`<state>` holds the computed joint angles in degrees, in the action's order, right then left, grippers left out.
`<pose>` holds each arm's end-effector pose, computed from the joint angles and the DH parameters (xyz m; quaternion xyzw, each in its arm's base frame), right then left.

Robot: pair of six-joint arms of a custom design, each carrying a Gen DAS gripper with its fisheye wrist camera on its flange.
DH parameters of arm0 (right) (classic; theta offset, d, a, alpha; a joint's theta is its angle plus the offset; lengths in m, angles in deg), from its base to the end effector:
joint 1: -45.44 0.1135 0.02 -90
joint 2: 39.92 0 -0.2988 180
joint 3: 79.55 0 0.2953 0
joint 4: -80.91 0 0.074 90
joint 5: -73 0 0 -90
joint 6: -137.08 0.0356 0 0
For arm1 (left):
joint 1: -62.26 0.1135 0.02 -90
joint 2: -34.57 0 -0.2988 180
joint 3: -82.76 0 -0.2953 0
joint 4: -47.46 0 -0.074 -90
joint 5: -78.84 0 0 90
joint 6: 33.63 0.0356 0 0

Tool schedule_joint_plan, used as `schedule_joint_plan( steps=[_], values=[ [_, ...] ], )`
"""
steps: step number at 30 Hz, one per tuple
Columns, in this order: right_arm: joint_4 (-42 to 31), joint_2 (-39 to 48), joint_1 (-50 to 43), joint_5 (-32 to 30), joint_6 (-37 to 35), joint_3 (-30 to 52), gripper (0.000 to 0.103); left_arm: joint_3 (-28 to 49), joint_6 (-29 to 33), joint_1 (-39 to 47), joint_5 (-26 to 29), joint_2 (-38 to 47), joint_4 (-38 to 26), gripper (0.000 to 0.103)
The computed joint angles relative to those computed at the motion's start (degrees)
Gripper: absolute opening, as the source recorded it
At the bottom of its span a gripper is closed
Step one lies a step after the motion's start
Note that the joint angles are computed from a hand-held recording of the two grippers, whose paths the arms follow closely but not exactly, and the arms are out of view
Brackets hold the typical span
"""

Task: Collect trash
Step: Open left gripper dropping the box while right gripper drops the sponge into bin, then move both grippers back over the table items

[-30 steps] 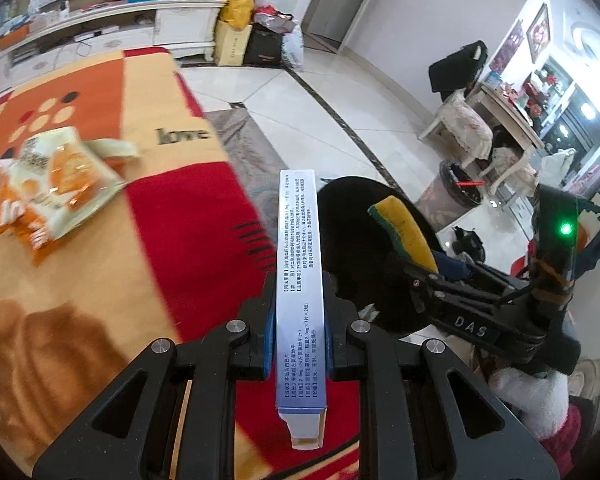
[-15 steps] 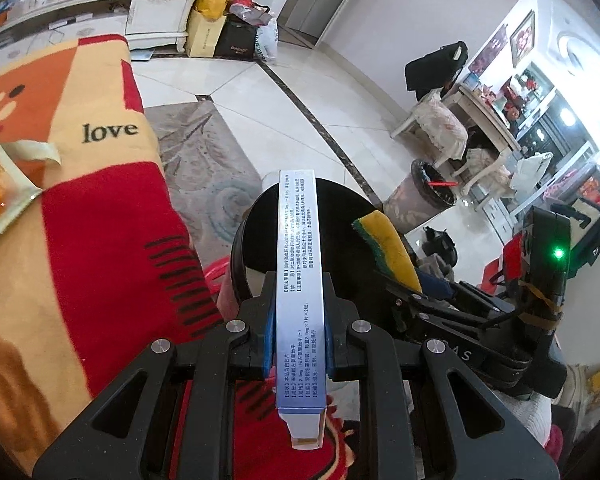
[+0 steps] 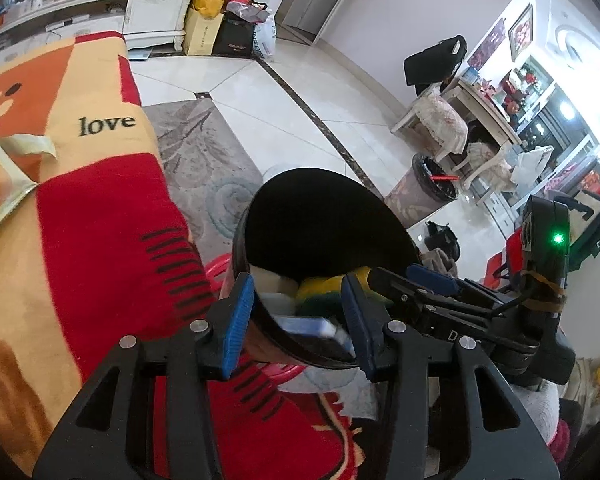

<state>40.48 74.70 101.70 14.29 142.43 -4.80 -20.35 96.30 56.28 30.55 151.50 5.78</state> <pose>0.2313 0.3130 0.0929 0.3425 0.8966 0.0130 0.2805 0.3913 -0.0648 0.0904 0.3872 0.8482 -0.3199 0.1682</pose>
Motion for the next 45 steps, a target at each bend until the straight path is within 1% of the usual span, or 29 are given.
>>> schedule_joint_plan(
  steps=[13, 18, 21, 25, 35, 39, 41, 45],
  values=[
    [-1.5, 3.04, 0.53, -0.59, -1.7, 4.58, 0.067, -0.29, 1.23, 3.28, -0.76, -0.73, -0.29, 0.044],
    [-2.14, 4.22, 0.98, -0.24, -2.76, 7.1, 0.067, 0.66, 2.07, 5.61, -0.81, -0.42, -1.53, 0.044],
    [-3.37, 5.65, 1.27, 0.2, -3.85, 10.11, 0.067, 1.68, 2.38, 7.07, -1.03, 0.1, -2.0, 0.044],
    [-4.79, 8.49, 1.47, 0.1, -6.75, 15.29, 0.067, 2.82, 3.02, 9.36, -1.54, 0.57, -2.49, 0.044],
    [-10.72, 17.72, 1.33, -0.97, -14.01, 31.83, 0.067, 6.85, 5.99, 18.13, -2.13, 2.3, -5.65, 0.044],
    [-12.21, 21.82, 1.12, -1.58, -17.46, 39.05, 0.067, 10.28, 6.84, 22.38, -2.19, 4.0, -7.9, 0.044],
    [-13.36, 24.58, 1.05, -2.06, -19.82, 43.88, 0.067, 12.45, 7.07, 24.29, -2.16, 5.12, -9.17, 0.044],
    [-13.59, 29.19, 0.8, -3.84, -23.82, 51.83, 0.067, 18.21, 6.91, 28.53, -1.33, 8.11, -12.7, 0.044]
  ],
)
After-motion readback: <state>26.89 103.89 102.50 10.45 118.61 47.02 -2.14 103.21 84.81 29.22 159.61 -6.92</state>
